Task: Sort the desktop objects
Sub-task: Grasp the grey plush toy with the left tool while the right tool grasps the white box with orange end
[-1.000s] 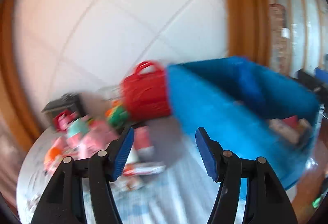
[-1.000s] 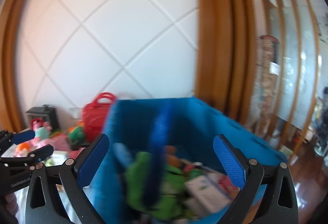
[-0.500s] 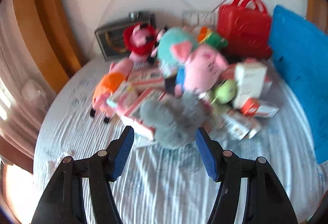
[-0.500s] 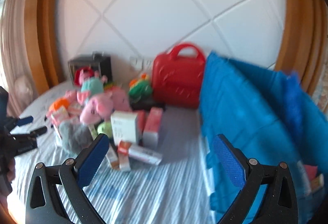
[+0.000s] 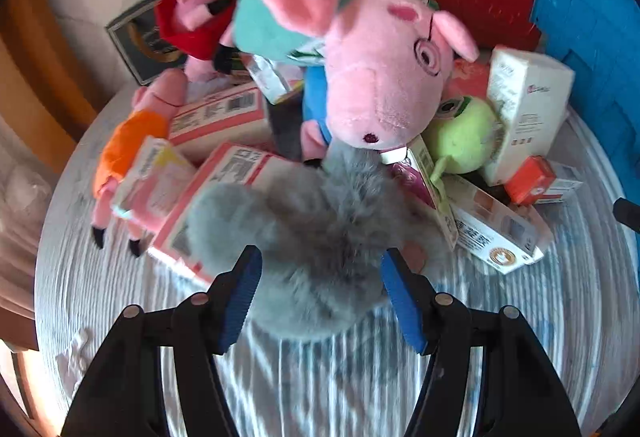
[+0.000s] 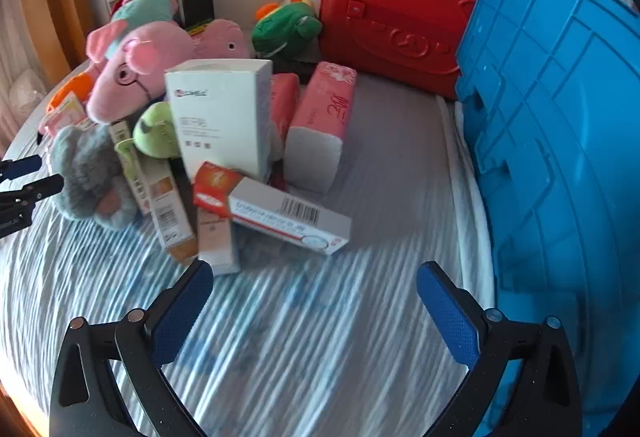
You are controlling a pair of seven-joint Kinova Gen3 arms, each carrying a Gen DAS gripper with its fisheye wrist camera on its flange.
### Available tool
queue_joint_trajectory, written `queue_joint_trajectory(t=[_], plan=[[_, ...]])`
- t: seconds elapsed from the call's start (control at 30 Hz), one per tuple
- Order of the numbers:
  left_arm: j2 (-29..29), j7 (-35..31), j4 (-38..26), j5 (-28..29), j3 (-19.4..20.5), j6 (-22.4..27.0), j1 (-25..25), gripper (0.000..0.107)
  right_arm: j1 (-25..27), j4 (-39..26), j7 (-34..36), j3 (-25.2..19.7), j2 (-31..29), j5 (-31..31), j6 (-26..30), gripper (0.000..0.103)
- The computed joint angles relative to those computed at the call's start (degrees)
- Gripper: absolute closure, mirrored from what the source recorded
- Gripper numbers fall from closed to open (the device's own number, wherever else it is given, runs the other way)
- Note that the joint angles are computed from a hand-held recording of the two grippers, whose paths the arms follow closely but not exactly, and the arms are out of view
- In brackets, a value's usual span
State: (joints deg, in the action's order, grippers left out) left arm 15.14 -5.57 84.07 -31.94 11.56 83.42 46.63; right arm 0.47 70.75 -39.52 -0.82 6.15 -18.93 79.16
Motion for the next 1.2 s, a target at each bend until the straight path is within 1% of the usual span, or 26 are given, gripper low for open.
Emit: queue_joint_trajectory(t=[0.07, 0.13, 0.2, 0.23, 0.27, 0.3, 0.37, 0.43, 0.5, 0.57, 0.6, 0.63, 0.67, 0.7, 0.73, 0.77, 0.8, 0.83, 0.93, 1.0, 1.1, 1.17, 1.2], plan=[[0.9, -2.7, 0.5, 2.8, -0.7, -2.7, -2.9, 0.046, -1.0, -1.1, -1.0, -0.5, 1.8, 1.4, -0.4, 0.000], [1.9, -4.0, 0.6, 3.8, -1.2, -3.8, -4.3, 0.045, -2.2, -1.5, -1.8, -1.1, 3.0, 3.2, -1.8, 0.000], [3.4, -6.1, -0.3, 3.8, -1.6, -3.8, -4.7, 0.035, -2.9, -2.4, -2.1, -1.6, 4.7, 4.1, -1.8, 0.000], [4.6, -7.4, -1.3, 4.1, -1.9, -3.2, -4.8, 0.033, -3.1, -2.6, -2.1, -1.8, 5.3, 4.4, -1.7, 0.000], [5.6, -7.8, -1.9, 3.8, -2.1, -2.8, -4.7, 0.029, -3.4, -2.7, -1.9, -2.1, 5.9, 4.8, -1.6, 0.000], [5.6, -7.3, -1.7, 3.6, -2.8, -3.3, -4.2, 0.028, -4.0, -2.7, -1.6, -2.5, 6.6, 5.5, -1.8, 0.000], [4.8, -6.0, -1.1, 5.1, -3.5, -4.7, -4.8, 0.029, -4.6, -2.3, -1.0, -3.0, 7.2, 6.0, -2.3, 0.000], [4.3, -4.2, -0.8, 5.4, -3.8, -4.2, -4.4, 0.037, -4.8, -2.6, 0.9, -3.7, 8.4, 5.4, -1.2, 0.000], [3.8, -2.4, -0.6, 5.6, -3.6, -3.2, -3.7, 0.050, -4.9, -3.4, 2.1, -3.7, 9.5, 4.4, 0.7, 0.000], [2.5, -0.5, 0.8, 6.9, -3.1, -3.8, -3.5, 0.057, -4.4, -3.3, 2.3, -4.7, 10.0, 4.6, 1.7, 0.001], [1.9, 0.4, 1.6, 7.6, -2.7, -4.3, -3.5, 0.059, -5.5, -2.0, 2.0, -4.0, 9.3, 5.6, 0.8, 0.012], [1.0, 1.6, 2.8, 8.7, -2.3, -5.4, -3.6, 0.059, -6.1, -0.8, 1.5, -3.9, 8.5, 6.9, -0.3, 0.018], [0.5, 2.8, 3.5, 9.3, -1.9, -6.0, -3.5, 0.060, -6.5, 0.6, 1.5, -3.8, 7.5, 7.8, -1.4, 0.022], [0.1, 4.5, 3.9, 9.6, -1.5, -6.0, -3.0, 0.061, -6.7, 1.8, 1.7, -3.7, 6.3, 8.4, -1.7, 0.031], [-0.1, 5.8, 4.1, 9.6, -1.0, -6.0, -2.5, 0.061, -6.5, 2.1, 1.9, -3.6, 5.8, 8.4, -1.1, 0.041], [-0.3, 7.0, 4.3, 9.7, -0.6, -6.2, -2.1, 0.061, -6.1, 2.2, 2.2, -3.4, 5.1, 7.9, 0.1, 0.046], [-0.5, 8.2, 4.4, 9.9, -0.3, -6.3, -1.8, 0.061, -5.6, 2.4, 2.7, -3.1, 4.5, 7.4, 1.3, 0.054], [-0.8, 9.7, 4.5, 10.4, 0.1, -6.7, -1.4, 0.061, -5.2, 2.3, 3.1, -2.9, 4.3, 6.9, 2.8, 0.058], [-1.0, 12.1, 4.5, 10.5, 0.9, -7.0, -0.4, 0.061, -3.5, 2.8, 4.9, -2.2, 3.2, 5.0, 7.5, 0.061], [-0.7, 13.6, 4.0, 10.1, 1.3, -6.5, 0.5, 0.061, -1.9, 3.0, 5.9, -2.0, 2.7, 3.4, 10.1, 0.062], [-0.5, 14.8, 3.5, 9.8, 1.4, -6.1, 1.1, 0.061, -1.1, 3.9, 7.1, -0.9, 1.6, 1.8, 10.5, 0.061], [-0.1, 15.2, 3.0, 9.3, 1.4, -5.5, 1.5, 0.061, -0.9, 4.2, 7.0, -0.7, 1.3, 1.1, 9.6, 0.056], [0.0, 15.4, 2.8, 9.0, 1.3, -5.4, 1.7, 0.061, -1.0, 4.3, 6.9, -0.7, 1.2, 1.0, 9.1, 0.049]])
